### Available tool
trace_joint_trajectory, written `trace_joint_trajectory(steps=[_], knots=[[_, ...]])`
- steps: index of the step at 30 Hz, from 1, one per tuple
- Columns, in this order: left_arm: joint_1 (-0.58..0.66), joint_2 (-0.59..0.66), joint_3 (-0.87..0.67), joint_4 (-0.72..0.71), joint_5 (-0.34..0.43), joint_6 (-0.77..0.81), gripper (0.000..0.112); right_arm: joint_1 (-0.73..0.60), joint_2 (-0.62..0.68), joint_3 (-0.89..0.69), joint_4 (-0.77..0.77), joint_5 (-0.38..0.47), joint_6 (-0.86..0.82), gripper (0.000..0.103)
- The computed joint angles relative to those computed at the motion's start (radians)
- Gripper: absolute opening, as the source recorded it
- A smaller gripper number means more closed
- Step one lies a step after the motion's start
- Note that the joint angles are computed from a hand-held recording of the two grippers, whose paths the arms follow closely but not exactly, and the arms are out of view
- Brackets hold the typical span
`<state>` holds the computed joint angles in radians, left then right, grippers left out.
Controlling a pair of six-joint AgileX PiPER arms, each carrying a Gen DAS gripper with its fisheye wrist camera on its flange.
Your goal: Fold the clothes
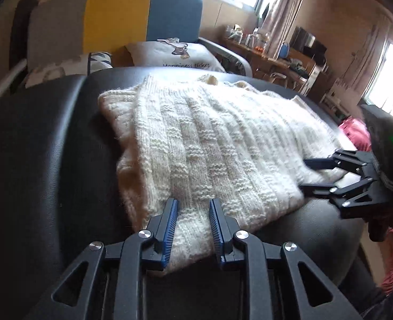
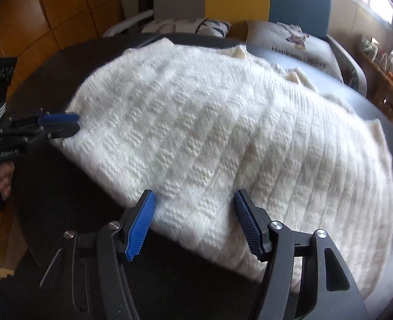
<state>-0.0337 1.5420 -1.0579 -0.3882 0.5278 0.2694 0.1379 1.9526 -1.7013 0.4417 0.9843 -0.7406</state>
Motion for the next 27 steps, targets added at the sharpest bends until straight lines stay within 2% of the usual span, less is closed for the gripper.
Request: trace_joint_trajectory(steps=[3,6,12,16,21,27], knots=[[-0.061,0.0,-0.031,0.193,0.017,-0.205,0.025,-0.015,-0.007,0.024,0.046,-0.022,-0.026,0.066],[-0.107,0.005,-0.062,0.322,0.044,-0.342,0.025,-0.011,-0.016,0.041,0.047,-0.042,-0.037,0.067],[-0.153,0.02,-0.119,0.476,0.121,-0.514,0.025,-0.025,-0.046,0.098,0.084,-0.071,-0.072,0.067],[-0.207,0.011,-0.151,0.602,0.153,-0.654,0.025,-0.042,-0.054,0.089,0.099,-0.046,-0.077,0.067],[-0.274,0.024,-0.218,0.703,0.177,-0.739,0.025,-0.092,-0.08,0.08,0.121,-0.037,-0.078,0.067],[-0.334,0.117,-0.317,0.749,0.228,-0.787,0.025,-0.18,-0.09,0.095,0.108,-0.055,-0.055,0.067]])
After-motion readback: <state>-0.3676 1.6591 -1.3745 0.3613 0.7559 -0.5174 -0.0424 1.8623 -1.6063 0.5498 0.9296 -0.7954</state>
